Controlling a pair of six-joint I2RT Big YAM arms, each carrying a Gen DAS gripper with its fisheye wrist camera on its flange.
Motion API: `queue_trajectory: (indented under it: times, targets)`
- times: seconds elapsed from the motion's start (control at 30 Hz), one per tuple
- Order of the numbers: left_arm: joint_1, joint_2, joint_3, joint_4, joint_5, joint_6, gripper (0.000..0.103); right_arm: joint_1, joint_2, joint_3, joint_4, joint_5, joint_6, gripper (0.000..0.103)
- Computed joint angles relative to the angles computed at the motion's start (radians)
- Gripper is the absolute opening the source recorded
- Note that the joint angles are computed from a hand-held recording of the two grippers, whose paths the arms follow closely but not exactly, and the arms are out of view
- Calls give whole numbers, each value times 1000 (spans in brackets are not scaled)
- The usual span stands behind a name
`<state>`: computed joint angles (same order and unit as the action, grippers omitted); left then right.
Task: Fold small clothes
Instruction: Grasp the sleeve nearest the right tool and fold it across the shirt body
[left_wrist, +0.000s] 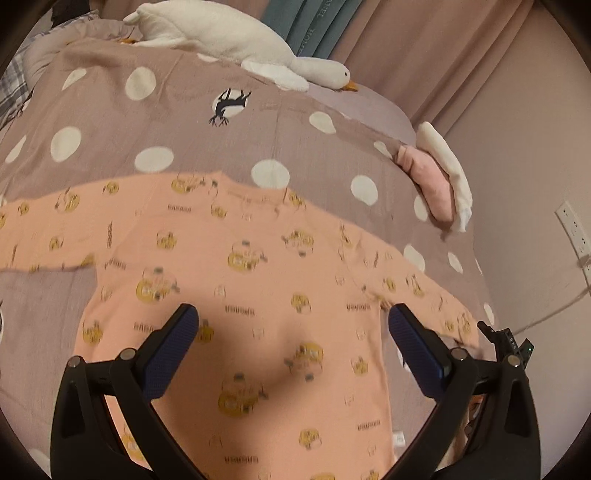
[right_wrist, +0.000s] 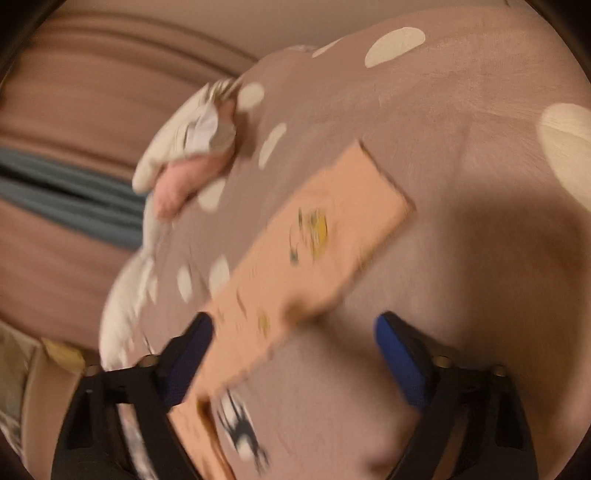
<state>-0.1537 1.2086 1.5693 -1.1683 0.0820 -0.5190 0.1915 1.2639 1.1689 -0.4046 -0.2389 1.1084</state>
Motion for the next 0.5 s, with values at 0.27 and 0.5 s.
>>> queue_trajectory:
  times: [0.27,0.5]
  targets:
    - [50,31,-24,2,-10,33,102,-19,80,66,-24,77,11,10]
    - [147,-19,-82,-9,-7,47,101,80,142,326,-311,217,-301,6]
